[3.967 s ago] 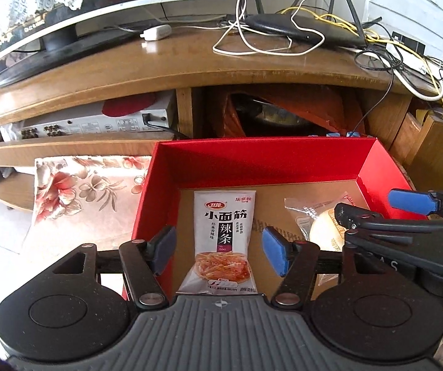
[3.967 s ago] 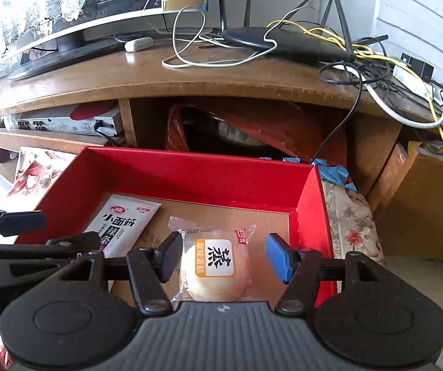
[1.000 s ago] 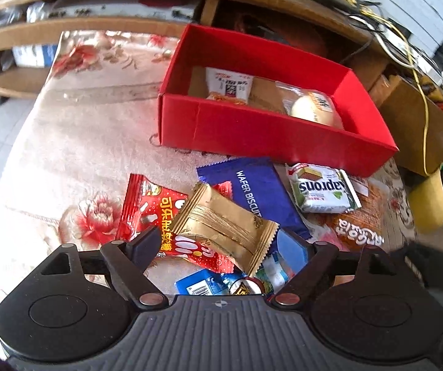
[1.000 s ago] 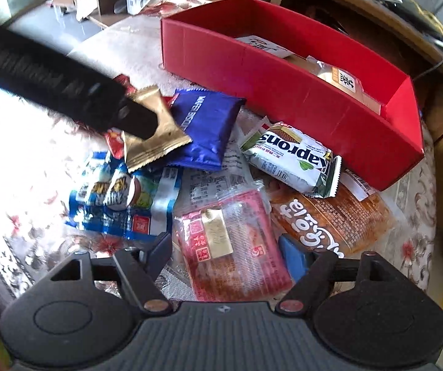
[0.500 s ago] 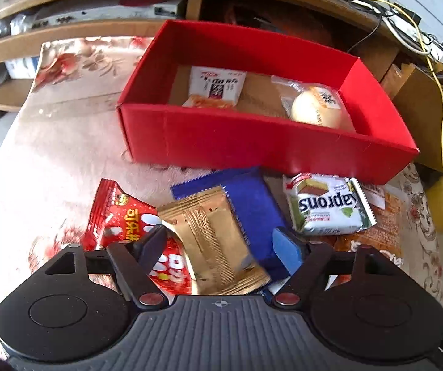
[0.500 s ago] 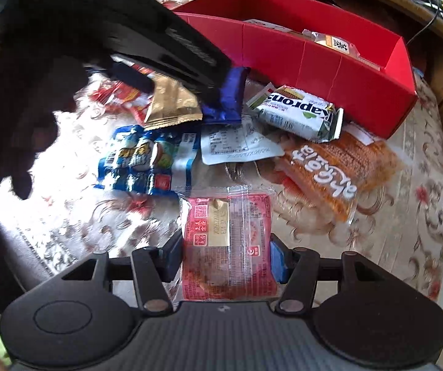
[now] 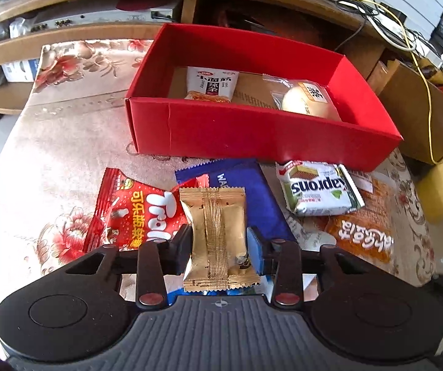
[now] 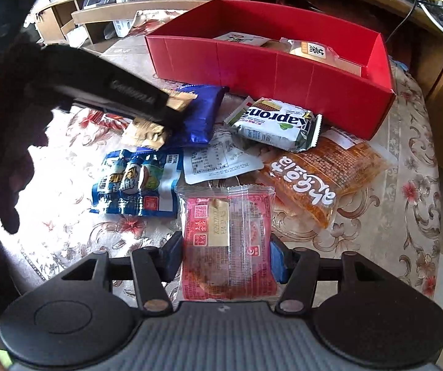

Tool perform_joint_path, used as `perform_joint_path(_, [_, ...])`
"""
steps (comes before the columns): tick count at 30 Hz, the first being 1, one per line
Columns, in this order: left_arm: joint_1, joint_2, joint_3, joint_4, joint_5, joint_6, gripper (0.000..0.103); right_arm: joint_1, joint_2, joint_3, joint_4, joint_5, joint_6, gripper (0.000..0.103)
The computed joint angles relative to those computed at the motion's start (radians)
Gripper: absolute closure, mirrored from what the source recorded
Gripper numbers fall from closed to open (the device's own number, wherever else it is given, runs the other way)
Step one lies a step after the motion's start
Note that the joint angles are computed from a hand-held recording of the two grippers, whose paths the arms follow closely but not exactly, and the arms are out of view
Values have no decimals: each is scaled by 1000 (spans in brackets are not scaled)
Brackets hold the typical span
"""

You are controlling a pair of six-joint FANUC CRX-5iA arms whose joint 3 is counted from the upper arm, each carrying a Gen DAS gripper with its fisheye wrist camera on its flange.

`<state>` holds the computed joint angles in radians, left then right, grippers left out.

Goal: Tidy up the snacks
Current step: 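Carry the gold cake and pink pastry over the red box with both grippers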

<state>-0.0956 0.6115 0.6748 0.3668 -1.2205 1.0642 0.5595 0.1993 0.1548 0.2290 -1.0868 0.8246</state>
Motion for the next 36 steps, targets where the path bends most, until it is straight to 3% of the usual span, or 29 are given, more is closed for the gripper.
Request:
perform_joint_path(5, [8, -28, -43, 13, 3, -30, 55, -2, 0, -3, 5, -5, -13, 47])
perform_joint_path(8, [0, -36, -52, -8, 14, -40, 49, -3, 4, -3, 6, -10, -21, 47])
perform_joint_path(12, [-18, -35, -54, -46, 45, -36, 32, -6, 20, 7, 4, -23, -25, 46])
perform_joint_path(14, [-22, -35, -56, -57, 56, -37, 31, -8, 23, 7, 4, -15, -28, 46])
perform_joint_path(16, [-21, -34, -59, -55, 54, -38, 33, -12, 27, 9, 5, -5, -27, 46])
perform_joint_path(17, [-20, -35, -61, -53, 53, -43, 37, -14, 30, 12, 4, -6, -24, 45])
perform_joint_path(18, [-19, -37, -65, -48, 51, -51, 48, -15, 34, 15, 1, -9, -21, 45])
perform_joint_path(21, [-12, -46, -77, -37, 43, -69, 56, -11, 45, 23, 9, -25, -5, 45])
perform_joint_path(28, [1, -82, -126, 9, 43, -115, 57, 9, 36, 10, 40, -42, -27, 47])
perform_joint_path(36, [15, -107, -169, 72, 35, -162, 57, 25, -33, -54, 107, 9, -156, 47])
